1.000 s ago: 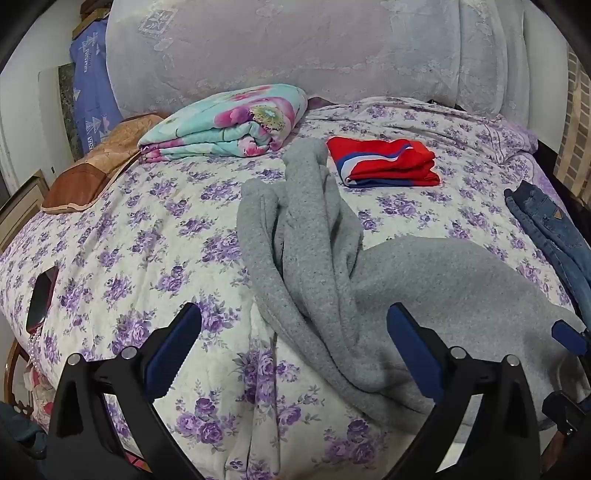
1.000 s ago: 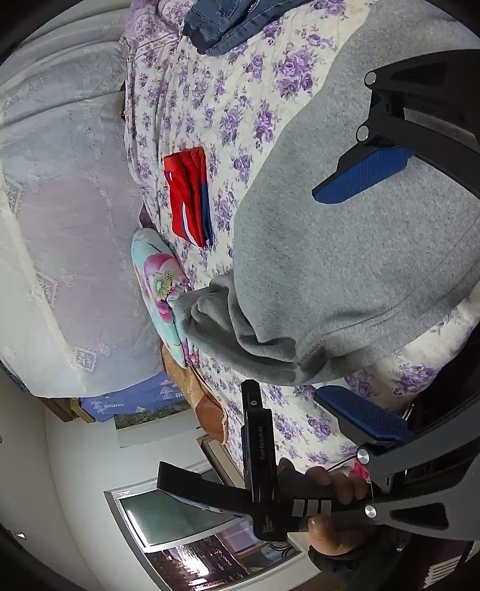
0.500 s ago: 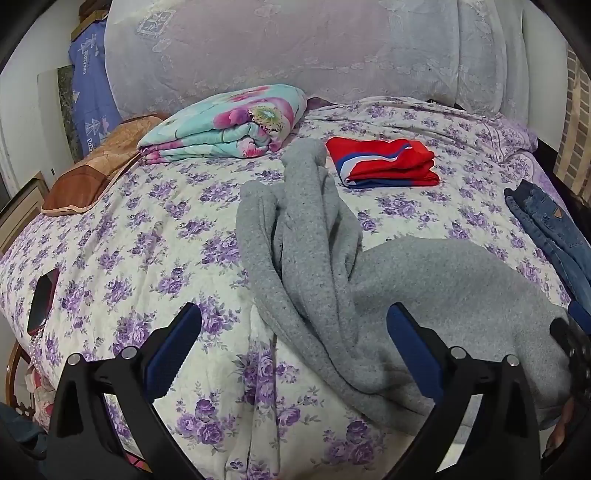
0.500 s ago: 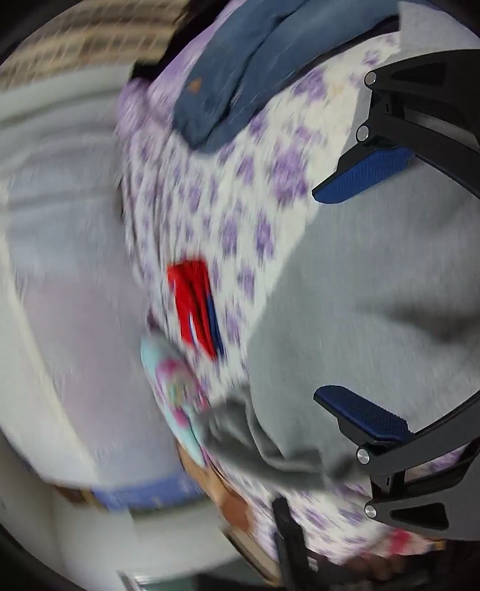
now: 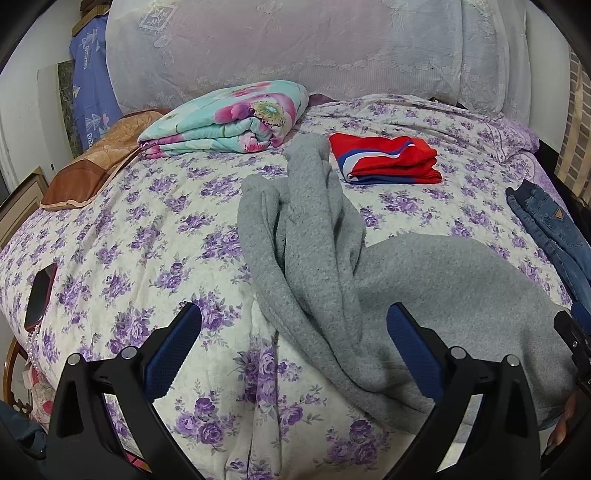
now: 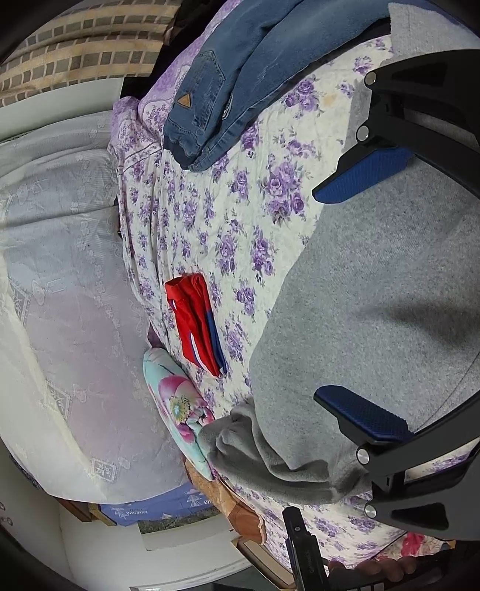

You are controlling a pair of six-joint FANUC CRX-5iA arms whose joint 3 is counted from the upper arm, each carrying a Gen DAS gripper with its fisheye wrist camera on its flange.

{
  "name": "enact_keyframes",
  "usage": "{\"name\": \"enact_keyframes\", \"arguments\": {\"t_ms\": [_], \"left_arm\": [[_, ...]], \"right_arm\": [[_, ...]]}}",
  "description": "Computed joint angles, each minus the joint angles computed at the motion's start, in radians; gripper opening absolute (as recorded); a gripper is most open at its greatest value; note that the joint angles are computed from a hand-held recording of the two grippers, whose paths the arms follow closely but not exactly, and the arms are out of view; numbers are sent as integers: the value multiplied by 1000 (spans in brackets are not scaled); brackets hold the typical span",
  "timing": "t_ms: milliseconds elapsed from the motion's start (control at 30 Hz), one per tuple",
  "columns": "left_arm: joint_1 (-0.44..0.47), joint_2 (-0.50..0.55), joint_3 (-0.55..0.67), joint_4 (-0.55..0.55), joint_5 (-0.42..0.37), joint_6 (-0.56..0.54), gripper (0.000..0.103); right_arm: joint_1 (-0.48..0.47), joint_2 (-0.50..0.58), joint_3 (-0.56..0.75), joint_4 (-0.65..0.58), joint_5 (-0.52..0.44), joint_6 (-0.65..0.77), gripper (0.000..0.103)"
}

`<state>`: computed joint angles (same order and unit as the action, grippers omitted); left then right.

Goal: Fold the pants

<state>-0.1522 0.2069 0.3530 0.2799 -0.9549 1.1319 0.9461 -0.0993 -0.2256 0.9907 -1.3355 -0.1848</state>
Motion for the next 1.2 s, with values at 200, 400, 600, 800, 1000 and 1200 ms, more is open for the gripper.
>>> {"name": "enact_keyframes", "arguments": {"t_ms": [200,400,600,800,1000,1200], "left_arm": [[4,7,1,7,-5,-4,98],[8,16,7,9,-12,-1,98],[14,28,18,13,-24,-1,98],[14,32,22,13,-28,-2,98],[15,35,23,13,-30,-1,98],[16,35,23,13,-28,-2,98]], "right_arm": [[-2,6,6,-7,3,8,99],[-6,18,17,-15,2,19,99],[-10,26,27,-24,3,29,99],[-9,25,25,-26,3,29,100],[-12,27,27,-31,6,32,100],[-12,30,29,-31,6,31,99]]}}
